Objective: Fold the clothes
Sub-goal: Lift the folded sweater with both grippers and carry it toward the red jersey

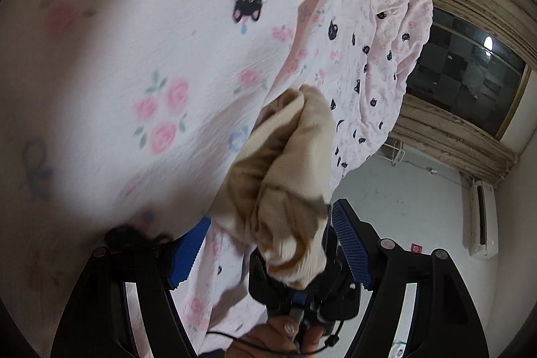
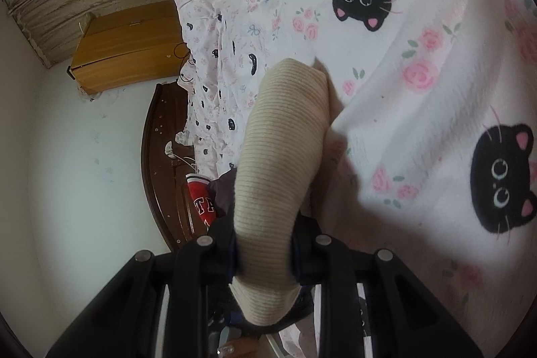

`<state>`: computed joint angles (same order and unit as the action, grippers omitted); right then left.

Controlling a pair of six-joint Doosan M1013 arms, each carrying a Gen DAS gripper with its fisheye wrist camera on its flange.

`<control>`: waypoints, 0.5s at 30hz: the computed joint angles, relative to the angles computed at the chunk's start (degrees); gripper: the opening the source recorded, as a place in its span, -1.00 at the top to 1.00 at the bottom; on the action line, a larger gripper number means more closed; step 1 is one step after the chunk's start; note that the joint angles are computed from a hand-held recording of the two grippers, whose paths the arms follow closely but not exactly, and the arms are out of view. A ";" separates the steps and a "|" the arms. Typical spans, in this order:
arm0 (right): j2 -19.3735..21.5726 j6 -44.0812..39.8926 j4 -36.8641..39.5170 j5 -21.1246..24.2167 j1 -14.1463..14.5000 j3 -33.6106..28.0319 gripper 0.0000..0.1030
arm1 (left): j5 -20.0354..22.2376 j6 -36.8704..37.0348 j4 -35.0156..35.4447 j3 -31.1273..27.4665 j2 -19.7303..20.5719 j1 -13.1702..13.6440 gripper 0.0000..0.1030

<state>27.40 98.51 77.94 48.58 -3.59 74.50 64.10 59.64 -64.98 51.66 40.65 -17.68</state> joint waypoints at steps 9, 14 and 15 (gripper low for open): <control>-0.71 -0.35 -1.00 0.62 -0.36 1.02 0.51 | -0.74 4.72 2.11 -2.54 1.26 -0.62 -0.34; -1.27 0.60 -4.47 0.72 -0.56 1.13 0.51 | 2.89 6.76 8.15 -6.91 2.54 -1.11 0.49; -1.43 0.73 -5.09 0.60 -0.60 1.19 0.51 | 3.04 7.10 9.00 -7.13 2.41 -1.16 0.51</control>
<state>25.98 99.24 72.86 49.18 -4.18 75.69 67.14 66.73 -55.98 44.53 43.07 -18.84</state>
